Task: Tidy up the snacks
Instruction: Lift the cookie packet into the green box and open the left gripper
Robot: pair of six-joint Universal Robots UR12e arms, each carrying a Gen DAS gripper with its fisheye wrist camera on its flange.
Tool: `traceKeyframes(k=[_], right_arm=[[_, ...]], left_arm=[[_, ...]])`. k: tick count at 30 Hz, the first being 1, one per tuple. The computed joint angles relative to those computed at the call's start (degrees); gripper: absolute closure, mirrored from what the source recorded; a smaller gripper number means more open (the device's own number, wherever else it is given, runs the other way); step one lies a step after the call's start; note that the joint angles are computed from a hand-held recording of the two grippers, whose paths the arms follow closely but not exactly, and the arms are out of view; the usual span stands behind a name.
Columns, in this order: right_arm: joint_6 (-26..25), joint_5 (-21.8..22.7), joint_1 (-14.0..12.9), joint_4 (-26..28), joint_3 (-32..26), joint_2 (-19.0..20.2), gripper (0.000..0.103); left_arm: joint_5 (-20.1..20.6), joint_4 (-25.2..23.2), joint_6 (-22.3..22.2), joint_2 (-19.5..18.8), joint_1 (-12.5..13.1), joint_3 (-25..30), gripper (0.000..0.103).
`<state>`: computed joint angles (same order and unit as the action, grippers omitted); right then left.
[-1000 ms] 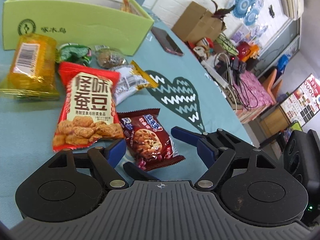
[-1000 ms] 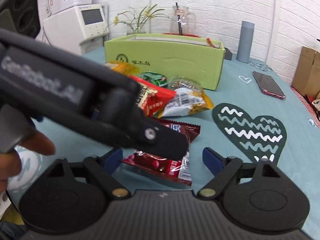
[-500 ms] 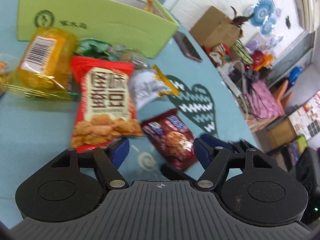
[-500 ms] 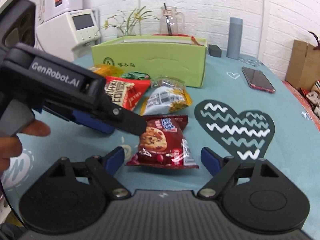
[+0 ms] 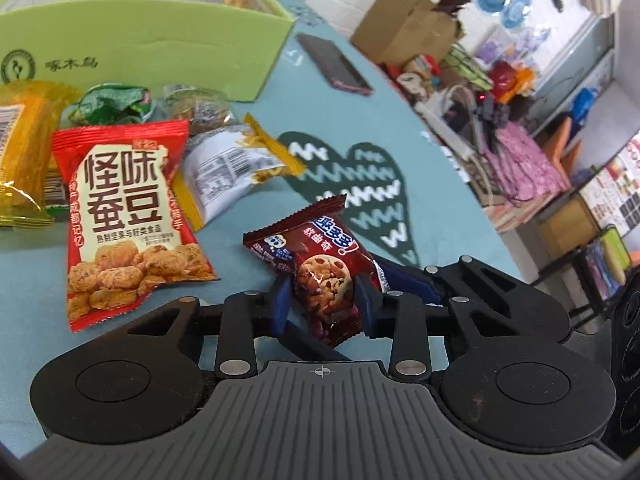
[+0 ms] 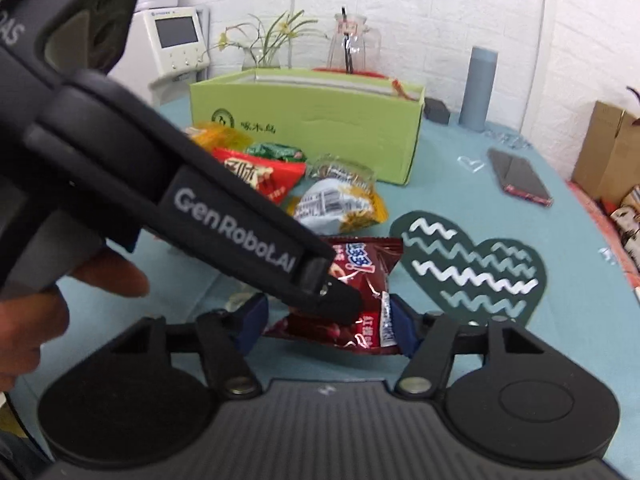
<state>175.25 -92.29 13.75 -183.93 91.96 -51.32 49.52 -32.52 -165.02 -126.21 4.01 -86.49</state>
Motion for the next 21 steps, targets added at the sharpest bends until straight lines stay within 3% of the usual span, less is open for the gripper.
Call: traceKeyframes(k=[4,6,9,13,16,21], right_arm=[[-0.68,-1.62,0.25,-2.44,-0.85,-0.42,0.038],[-2.02,-1.59,0.17,-2.91,-3.38,0.68,0.038],[-4.83,-0.52,-0.14,-2.52,-9.29,3.48,0.038],[-6.25,4.19,-1.20,0.18,-20.45,8.42,0.038],[-6.91,6.92,-1.86,5.62,-29.68,12.63,0.037],[-5.23,10.64,-2.85,16.90,-41.56,18.96,0.030]], left_arm=[[-3.62,2.11,-0.81,-0.20,0.46,1.22,0.090],[-3.55,4.44,-2.32,-1.06,0.43,3.24,0.089],[-2.47,7.08,-5.54,-3.29,0.57,7.96,0.089],[0.15,10.42,-10.09,-7.11,0.89,16.30,0.089],[2.65,8.36,-11.58,-10.99,0.93,24.20,0.088],[5.55,-1.12,-10.59,-17.62,0.63,36.05,0.087]])
